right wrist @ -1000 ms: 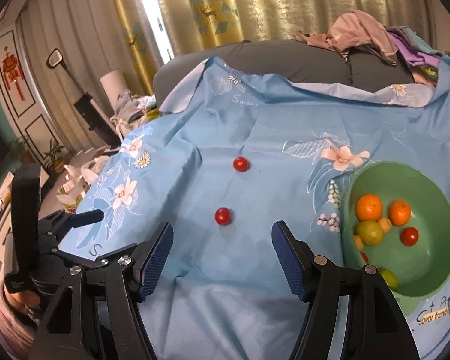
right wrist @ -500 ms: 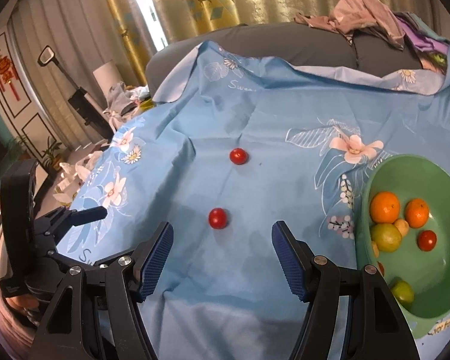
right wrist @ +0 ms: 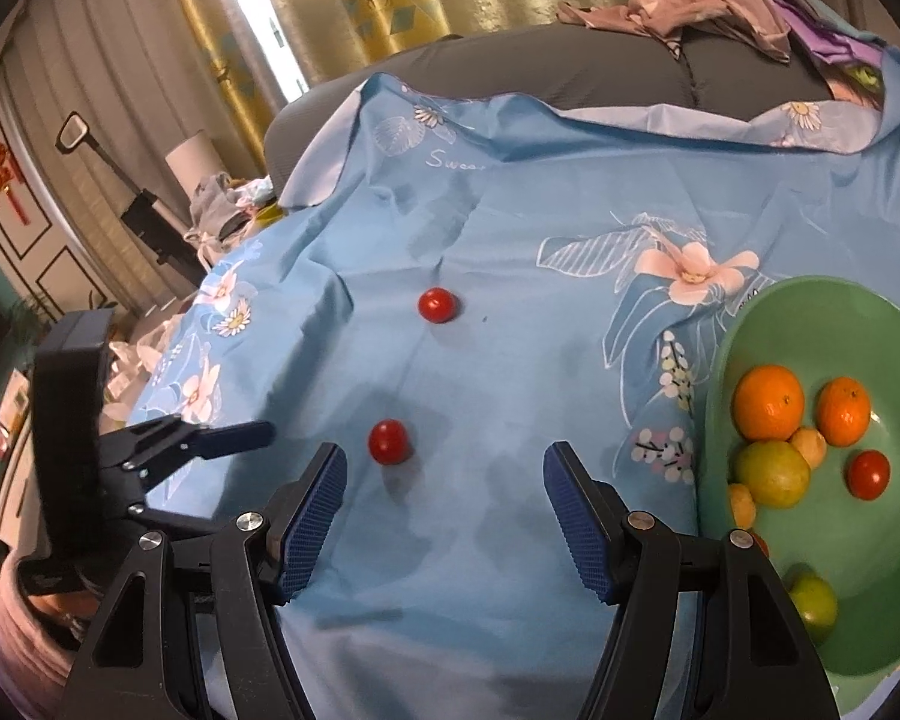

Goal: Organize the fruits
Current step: 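Grasp a red cherry tomato with the left tool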

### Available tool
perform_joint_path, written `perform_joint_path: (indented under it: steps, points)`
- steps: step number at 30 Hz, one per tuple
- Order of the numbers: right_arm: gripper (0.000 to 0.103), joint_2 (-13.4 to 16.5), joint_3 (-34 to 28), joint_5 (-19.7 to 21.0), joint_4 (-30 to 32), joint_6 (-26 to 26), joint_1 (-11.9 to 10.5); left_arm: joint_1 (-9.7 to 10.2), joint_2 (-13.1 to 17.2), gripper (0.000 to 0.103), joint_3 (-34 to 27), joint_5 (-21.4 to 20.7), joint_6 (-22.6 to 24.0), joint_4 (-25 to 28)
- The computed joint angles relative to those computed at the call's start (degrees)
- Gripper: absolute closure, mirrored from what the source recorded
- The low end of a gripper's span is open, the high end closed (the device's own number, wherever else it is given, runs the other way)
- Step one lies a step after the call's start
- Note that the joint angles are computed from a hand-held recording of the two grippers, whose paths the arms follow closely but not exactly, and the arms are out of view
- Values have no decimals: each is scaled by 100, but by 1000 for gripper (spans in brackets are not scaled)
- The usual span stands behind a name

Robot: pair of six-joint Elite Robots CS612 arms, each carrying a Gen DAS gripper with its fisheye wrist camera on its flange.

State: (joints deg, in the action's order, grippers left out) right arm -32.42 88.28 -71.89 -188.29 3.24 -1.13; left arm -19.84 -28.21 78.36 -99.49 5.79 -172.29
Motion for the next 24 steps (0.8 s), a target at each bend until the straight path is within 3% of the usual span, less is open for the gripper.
perform_joint_path:
  steps: [5, 15, 24]
  points:
    - [34, 42, -35, 49, 20, 2, -37, -35, 144, 51, -286, -141, 81, 210]
    - [34, 93, -77, 90, -12, 25, -59, -95, 348, 75, -613, 11, 191, 450]
    - [34, 132, -141, 84, 82, 7, -46, -13, 403, 77, -701, -153, -110, 413]
